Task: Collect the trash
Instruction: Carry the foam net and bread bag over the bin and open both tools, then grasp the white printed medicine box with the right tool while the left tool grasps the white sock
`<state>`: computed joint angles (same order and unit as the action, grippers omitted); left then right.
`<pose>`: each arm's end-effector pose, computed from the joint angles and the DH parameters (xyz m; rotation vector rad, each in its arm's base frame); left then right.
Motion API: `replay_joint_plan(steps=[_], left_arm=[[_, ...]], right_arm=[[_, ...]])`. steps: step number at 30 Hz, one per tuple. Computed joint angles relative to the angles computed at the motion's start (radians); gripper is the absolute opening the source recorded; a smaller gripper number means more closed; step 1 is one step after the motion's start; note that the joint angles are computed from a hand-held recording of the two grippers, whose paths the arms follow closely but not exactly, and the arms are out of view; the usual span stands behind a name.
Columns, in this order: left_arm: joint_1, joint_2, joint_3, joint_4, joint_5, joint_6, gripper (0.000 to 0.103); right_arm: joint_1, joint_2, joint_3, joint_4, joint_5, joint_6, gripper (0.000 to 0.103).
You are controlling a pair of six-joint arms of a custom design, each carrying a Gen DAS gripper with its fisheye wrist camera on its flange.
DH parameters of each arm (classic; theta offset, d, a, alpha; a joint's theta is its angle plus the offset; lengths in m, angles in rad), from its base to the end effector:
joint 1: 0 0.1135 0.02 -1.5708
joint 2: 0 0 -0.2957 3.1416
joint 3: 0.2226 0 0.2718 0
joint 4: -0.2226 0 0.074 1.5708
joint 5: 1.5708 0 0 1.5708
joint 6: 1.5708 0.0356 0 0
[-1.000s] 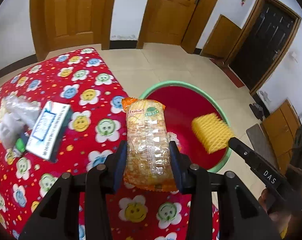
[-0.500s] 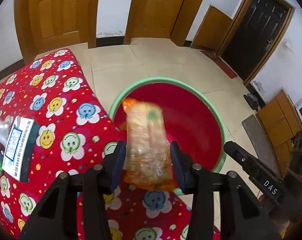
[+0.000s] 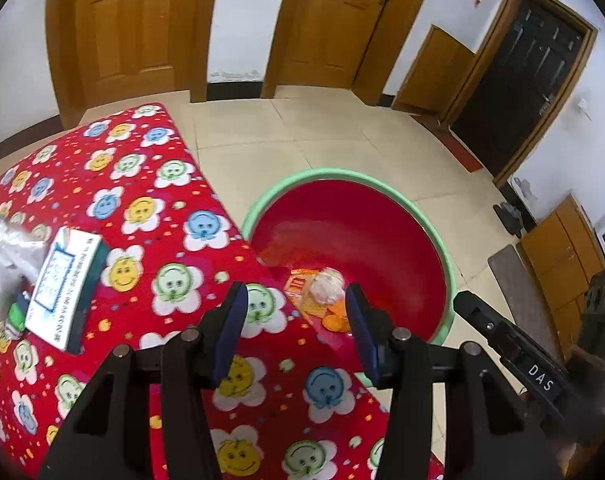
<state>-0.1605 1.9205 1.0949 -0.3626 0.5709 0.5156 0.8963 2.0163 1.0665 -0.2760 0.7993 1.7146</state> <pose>0.3760 -0.0804 0.1407 0.9994 2.3982 -0.6605 0.2597 0.2839 0.1067 1.0627 2.0284 0.1310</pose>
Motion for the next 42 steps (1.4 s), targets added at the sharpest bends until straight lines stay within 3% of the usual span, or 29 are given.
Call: replay_joint_plan(steps=[3,8,16,19,34,42], left_arm=[[0.029,-0.006,0.006,-0.004,0.005,-0.002,0.051],[0.084,0.011,0.049,-0.017,0.015,-0.015,0.051],[0.182,0.058,0.132,-0.022,0.014,-0.039,0.051],[0.224,0.089,0.178,-0.028,0.010,-0.053,0.051],[0.351,0.275,0.391,-0.017,-0.071,-0.144,0.051],[0.371,0.377,0.508,-0.066,-0.096,-0.175,0.051]], right_arm=[[0.001,0.001,0.011,-0.005,0.003,-0.008,0.039],[-0.001,0.009,0.038,-0.022,-0.002,-0.019,0.046],[-0.003,0.021,0.084,-0.044,-0.011,-0.049,0.048],[-0.005,0.030,0.108,-0.057,-0.011,-0.060,0.056],[-0.026,0.099,0.233,-0.092,-0.053,-0.131,0.057],[-0.061,0.145,0.304,-0.063,-0.097,-0.231,0.057]])
